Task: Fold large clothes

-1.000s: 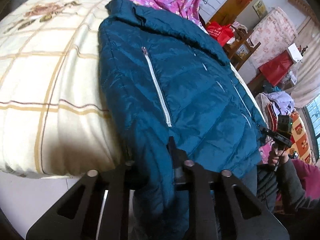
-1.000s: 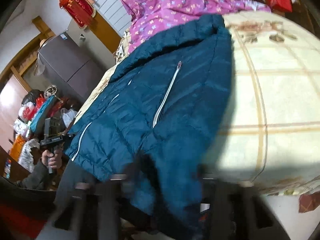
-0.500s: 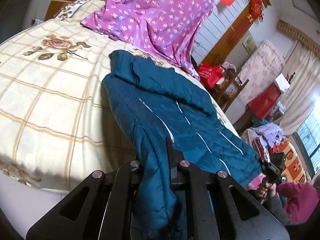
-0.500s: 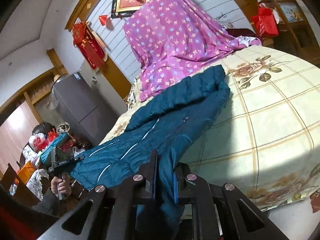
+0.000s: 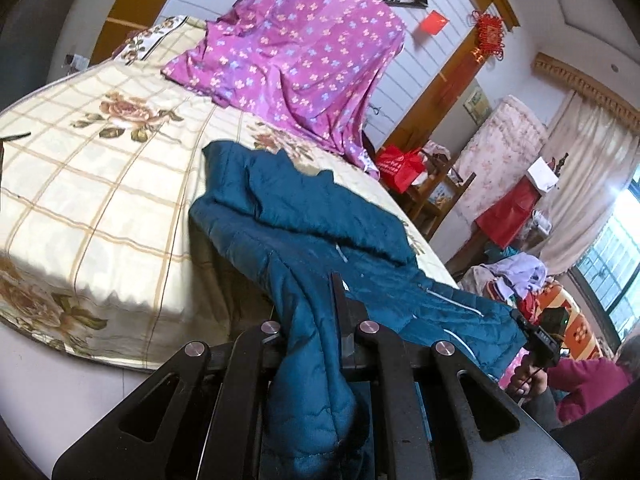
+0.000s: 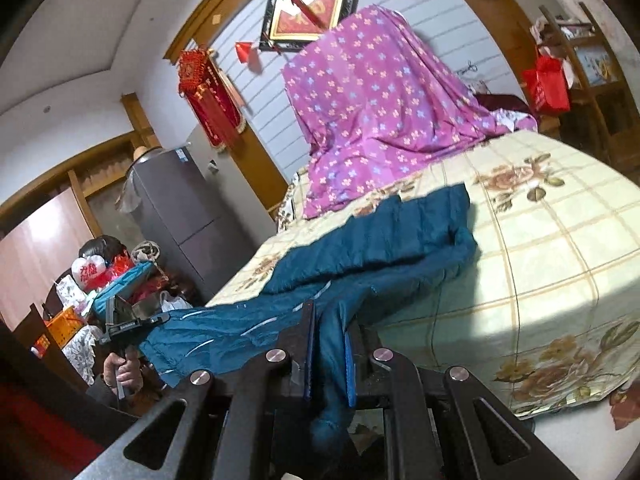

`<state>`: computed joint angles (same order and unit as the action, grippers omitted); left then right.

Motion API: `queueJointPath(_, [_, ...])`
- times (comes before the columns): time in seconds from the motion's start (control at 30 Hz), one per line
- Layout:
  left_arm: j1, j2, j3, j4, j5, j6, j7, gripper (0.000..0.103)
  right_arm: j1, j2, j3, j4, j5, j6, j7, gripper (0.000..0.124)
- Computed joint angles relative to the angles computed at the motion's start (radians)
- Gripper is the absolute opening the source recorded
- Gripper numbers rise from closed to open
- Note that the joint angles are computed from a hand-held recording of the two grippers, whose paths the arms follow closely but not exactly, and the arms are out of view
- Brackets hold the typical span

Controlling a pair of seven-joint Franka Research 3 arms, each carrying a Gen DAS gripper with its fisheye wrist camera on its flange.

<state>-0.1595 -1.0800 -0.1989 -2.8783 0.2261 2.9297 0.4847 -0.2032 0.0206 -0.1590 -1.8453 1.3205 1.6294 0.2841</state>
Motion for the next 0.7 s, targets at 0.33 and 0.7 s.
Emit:
queueJointPath(0.33, [0.096,0.131,-0.009,0.056,0.023,0.073,-0.021,0.007,0.007,0.101,0.041,0.151,0.063,0.057,0.066,0.010])
queueJointPath(0.7, [0.016,0.075,0.025,0.001,0.006,-0.027,0.029,0.007,0.091,0.017,0.068,-0.015,-0.315,0.363,0.331,0.088])
